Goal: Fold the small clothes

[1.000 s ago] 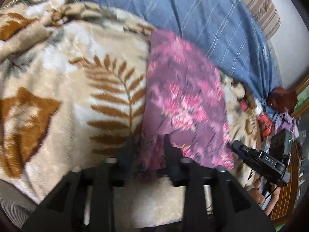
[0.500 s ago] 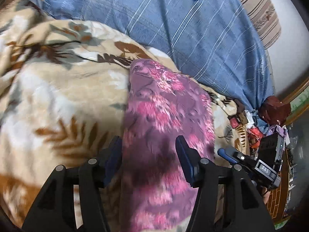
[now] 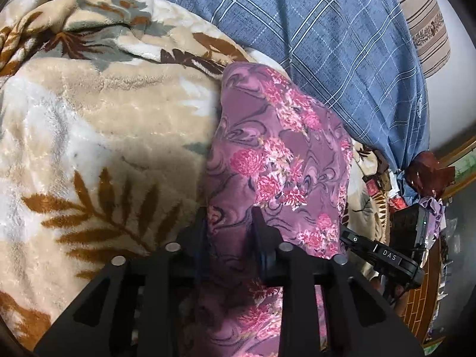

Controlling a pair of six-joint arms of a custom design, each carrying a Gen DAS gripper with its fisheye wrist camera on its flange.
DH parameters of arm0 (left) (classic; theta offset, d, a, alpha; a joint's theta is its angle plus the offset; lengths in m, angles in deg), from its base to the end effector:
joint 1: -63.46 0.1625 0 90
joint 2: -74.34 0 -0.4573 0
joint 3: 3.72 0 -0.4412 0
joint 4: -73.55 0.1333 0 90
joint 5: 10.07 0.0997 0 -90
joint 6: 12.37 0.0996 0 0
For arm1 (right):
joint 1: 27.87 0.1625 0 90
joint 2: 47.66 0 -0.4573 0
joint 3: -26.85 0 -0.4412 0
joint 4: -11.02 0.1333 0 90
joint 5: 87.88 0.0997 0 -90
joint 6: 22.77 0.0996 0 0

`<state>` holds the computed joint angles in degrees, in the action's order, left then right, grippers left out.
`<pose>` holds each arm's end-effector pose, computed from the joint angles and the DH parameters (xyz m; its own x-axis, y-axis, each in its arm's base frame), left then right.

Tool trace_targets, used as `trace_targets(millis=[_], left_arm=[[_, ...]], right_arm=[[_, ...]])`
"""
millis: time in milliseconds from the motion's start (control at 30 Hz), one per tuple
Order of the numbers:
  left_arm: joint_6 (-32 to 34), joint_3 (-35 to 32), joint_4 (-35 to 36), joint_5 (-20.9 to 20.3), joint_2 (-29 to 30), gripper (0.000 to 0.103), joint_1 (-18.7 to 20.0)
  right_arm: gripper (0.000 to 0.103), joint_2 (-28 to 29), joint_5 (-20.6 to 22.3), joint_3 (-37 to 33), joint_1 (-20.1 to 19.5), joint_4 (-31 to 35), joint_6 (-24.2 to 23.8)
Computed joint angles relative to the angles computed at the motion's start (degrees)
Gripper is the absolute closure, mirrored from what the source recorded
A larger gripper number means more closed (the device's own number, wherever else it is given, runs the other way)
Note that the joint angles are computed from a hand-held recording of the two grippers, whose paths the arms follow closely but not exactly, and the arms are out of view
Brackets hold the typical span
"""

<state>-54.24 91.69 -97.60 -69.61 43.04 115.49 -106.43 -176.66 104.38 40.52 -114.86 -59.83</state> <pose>-0.2882 -0.6680 -0.0497 -0.9667 -0.1954 -0.1653 -0.0765 0.8371 -0.5417 -0.1612 -0.7745 0.3458 -0.9557 -0.2463 0.1612 -0.2807 0.9274 -0.2472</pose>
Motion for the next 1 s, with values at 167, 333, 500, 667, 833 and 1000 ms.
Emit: trace_targets(millis=[167, 333, 500, 667, 833, 1000], left_arm=[[1.44, -1.03, 3.40, 2.91, -2.57, 0.055, -1.87], [2.97, -9.23, 8.80, 0.03, -1.21, 0.042, 1.35], [3.82, -17.32, 6.92, -5.34, 4.47, 0.043, 6.43], [3.12, -16.98, 1.23, -14.15, 6.07, 0.067, 9.36], [10.17, -18.23, -4.16, -14.54, 6.24, 0.069, 7.95], [5.07, -20.38, 2.22, -11.43, 8.16, 0.051, 9.43]], right_arm=[[0.057, -1.97, 3.91, -0.35, 1.09, 2.80, -1.98], [0.030, 2.98, 4.27, -8.63, 3.92, 5.14, 0.50], [0.035, 13.75, 1.66, -23.24, 5.19, 11.32, 7.32], [0.075, 18.20, 2.32, -30.20, 3.80, 19.22, 6.34], [0.093, 14.22, 8.01, -26.53, 4.03, 14.95, 4.06], [0.081, 19.59, -2.63, -30.33, 5.10, 13.12, 6.50]])
